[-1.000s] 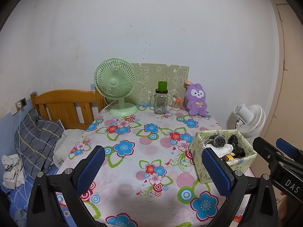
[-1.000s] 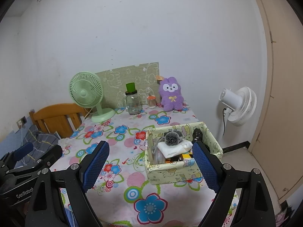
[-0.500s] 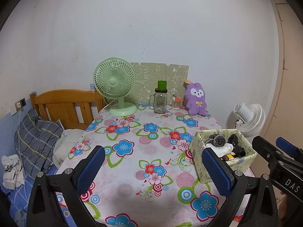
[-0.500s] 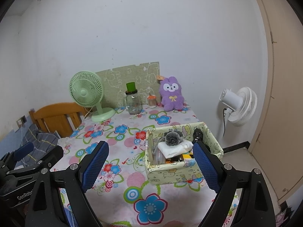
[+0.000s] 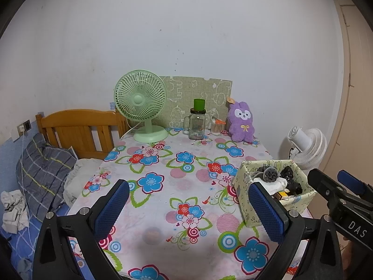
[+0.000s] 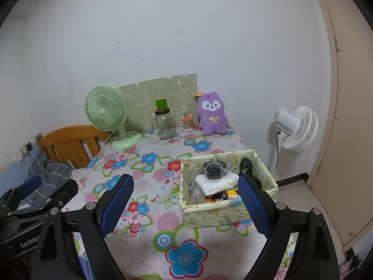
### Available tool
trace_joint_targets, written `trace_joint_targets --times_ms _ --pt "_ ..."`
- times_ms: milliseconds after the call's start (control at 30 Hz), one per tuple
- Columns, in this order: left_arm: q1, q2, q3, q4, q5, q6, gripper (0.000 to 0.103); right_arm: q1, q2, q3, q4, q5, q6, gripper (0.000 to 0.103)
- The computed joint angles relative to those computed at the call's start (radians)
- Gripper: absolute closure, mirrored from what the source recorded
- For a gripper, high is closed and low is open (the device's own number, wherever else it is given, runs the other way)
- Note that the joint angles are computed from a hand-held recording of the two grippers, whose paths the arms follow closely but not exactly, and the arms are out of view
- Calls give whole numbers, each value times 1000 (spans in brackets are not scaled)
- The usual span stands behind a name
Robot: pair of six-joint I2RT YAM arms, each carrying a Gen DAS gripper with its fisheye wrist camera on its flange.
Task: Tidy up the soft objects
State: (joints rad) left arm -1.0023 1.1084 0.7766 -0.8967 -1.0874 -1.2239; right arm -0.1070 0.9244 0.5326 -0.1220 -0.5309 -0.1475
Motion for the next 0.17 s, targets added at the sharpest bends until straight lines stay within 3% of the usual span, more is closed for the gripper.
trace_joint_targets --times_ms 167 --pt "12 -5 -5 27 9 36 0 0 -5 -2 0 1 0 10"
